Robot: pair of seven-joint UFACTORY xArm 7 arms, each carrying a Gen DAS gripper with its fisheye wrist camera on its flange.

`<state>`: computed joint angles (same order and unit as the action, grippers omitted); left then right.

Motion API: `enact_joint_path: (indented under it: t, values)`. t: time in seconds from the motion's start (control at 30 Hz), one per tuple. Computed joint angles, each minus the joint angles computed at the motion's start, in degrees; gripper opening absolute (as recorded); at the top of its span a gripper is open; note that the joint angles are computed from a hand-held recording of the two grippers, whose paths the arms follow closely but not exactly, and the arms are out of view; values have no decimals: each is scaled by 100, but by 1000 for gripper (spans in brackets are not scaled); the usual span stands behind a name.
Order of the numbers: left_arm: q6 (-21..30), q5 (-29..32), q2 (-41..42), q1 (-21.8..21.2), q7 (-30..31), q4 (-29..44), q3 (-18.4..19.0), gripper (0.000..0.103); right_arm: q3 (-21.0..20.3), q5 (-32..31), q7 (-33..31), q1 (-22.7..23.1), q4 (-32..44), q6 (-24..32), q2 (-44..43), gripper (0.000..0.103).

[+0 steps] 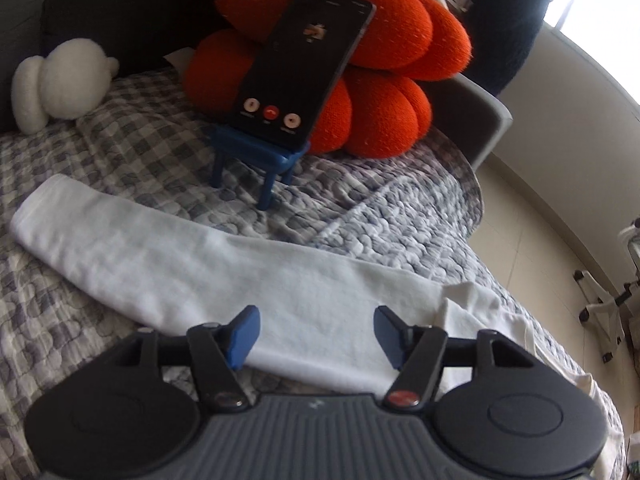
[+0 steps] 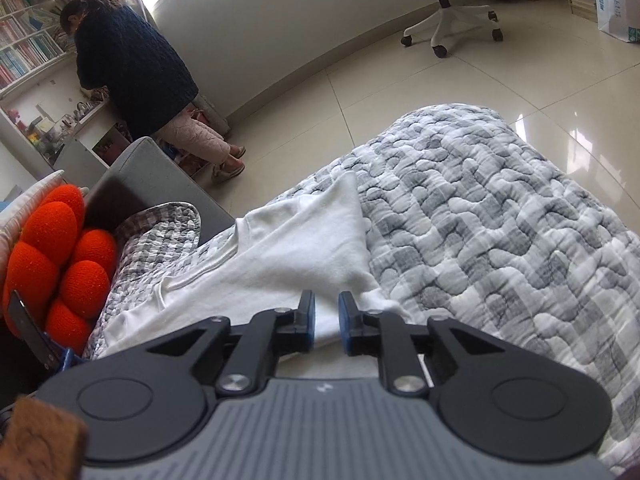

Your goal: Fold clothes

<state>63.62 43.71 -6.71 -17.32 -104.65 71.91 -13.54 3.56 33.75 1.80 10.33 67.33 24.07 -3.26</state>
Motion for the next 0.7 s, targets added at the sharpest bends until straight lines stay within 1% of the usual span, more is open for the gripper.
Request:
enact_joint_path:
  t: [0.03, 0.07, 0.13, 0.23, 0.33, 0.5, 0.7]
  values:
    - [204, 56, -7, 4, -210, 17, -36, 83, -23, 289, -170, 26, 29, 71, 1, 45]
    - [384, 93, -11, 2, -375, 34, -61, 88, -41, 615, -390, 53, 51, 123, -4, 49]
    - [858, 105, 42, -21, -600, 151, -103, 89, -46, 983, -675, 82, 101, 231, -22, 49]
    - [1670, 56, 208, -99, -783, 402, -111, 93, -12, 1096, -805, 110, 153, 308, -33, 51]
    - [2202, -17, 305, -191, -932, 538, -43, 97, 19, 1144, -845, 136, 224, 395, -1, 57]
    - [2842, -214, 430, -247, -996, 662, 94, 98, 59, 1053, -756, 129, 300, 557, 65, 58]
    - [2963, -402, 370, -158, -1205, 441, 235, 98, 73, 1163, -804, 114, 320, 633, 99, 58]
